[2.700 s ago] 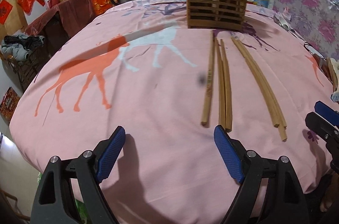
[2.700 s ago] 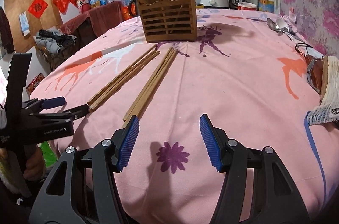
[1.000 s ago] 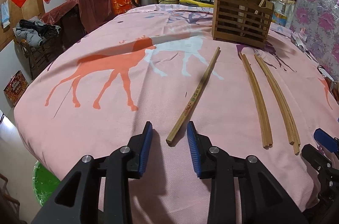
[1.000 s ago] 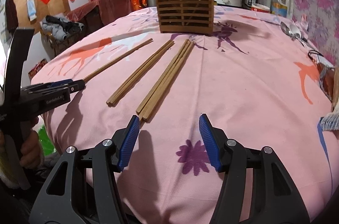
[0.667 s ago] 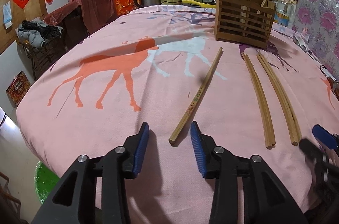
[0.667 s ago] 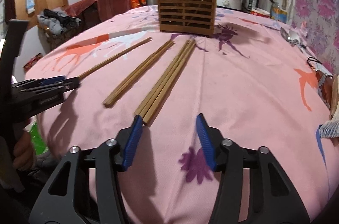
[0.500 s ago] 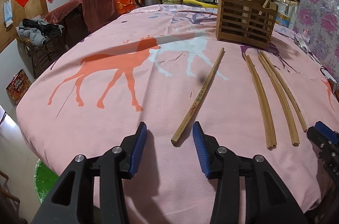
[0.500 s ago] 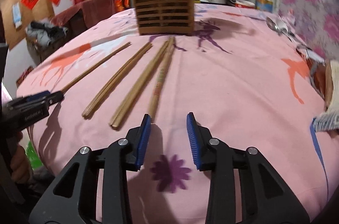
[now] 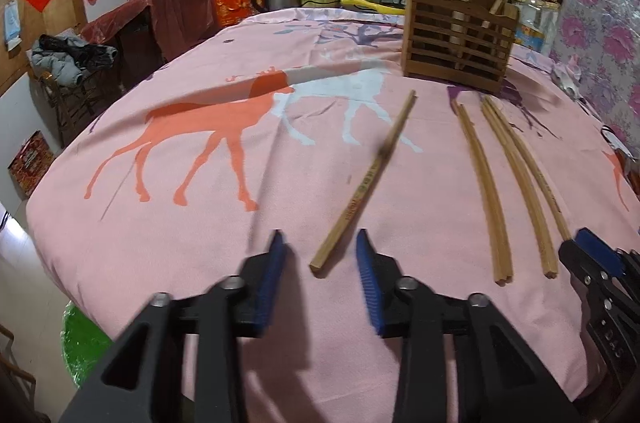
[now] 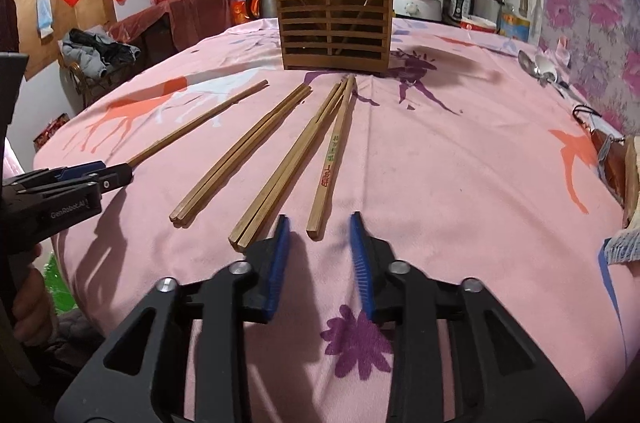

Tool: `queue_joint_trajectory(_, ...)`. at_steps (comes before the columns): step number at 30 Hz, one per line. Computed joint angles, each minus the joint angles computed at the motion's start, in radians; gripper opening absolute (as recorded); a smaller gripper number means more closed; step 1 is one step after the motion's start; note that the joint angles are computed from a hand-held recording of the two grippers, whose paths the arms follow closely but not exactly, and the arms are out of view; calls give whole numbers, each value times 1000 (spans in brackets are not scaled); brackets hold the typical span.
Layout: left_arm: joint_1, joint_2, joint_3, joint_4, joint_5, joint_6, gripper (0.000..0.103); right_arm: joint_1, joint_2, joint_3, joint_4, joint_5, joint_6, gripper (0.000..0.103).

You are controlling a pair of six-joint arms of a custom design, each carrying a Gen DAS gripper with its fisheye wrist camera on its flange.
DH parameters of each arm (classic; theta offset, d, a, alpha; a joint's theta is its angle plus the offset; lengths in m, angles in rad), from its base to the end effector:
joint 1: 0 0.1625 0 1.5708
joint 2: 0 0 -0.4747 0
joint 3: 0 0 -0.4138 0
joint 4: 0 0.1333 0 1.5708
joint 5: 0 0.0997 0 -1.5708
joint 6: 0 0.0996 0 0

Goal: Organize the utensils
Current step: 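Close the right tool on a chopstick while the left tool holds the printed one, then lift both held chopsticks up over the wooden holder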

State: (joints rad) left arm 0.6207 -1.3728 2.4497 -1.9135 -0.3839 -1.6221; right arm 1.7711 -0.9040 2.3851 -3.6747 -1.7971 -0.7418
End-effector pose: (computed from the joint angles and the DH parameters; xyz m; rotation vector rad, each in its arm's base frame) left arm -0.1442 -0.3805 0.1691 -0.1636 1.9858 -1.0404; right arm 0.2019 -0.4368 0.1027 1.1228 -2.4194 0.7457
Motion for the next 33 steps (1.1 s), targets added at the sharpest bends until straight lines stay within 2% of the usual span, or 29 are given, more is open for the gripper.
queue_joint_trajectory(1, -2, 4, 3, -20, 0, 19, 20, -3, -3, 1, 7, 10, -3, 8)
queue_joint_trajectory(2, -6, 10, 6, -38, 0, 39, 13, -4, -4, 1, 10, 14, -4, 7)
queue_joint_trajectory(7, -25, 28, 28, -168, -16, 156, 6, -20, -36, 13, 12, 47, 21, 7)
queue_joint_trajectory(10, -31, 20, 24, -164, -22, 156, 6, -19, -54, 20, -21, 54, 20, 7)
queue_joint_trajectory(23, -114, -47, -49, 163, 14, -55, 6, -3, -167, 29, -18, 137, 74, 7)
queue_joint_trajectory(27, -154, -64, -68, 242, 17, -97, 6, 5, -198, 38, -20, 162, 81, 6)
queue_joint_trajectory(33, -205, -96, -93, 294, 31, -108, 6, 23, -250, 43, -12, 203, 91, 6)
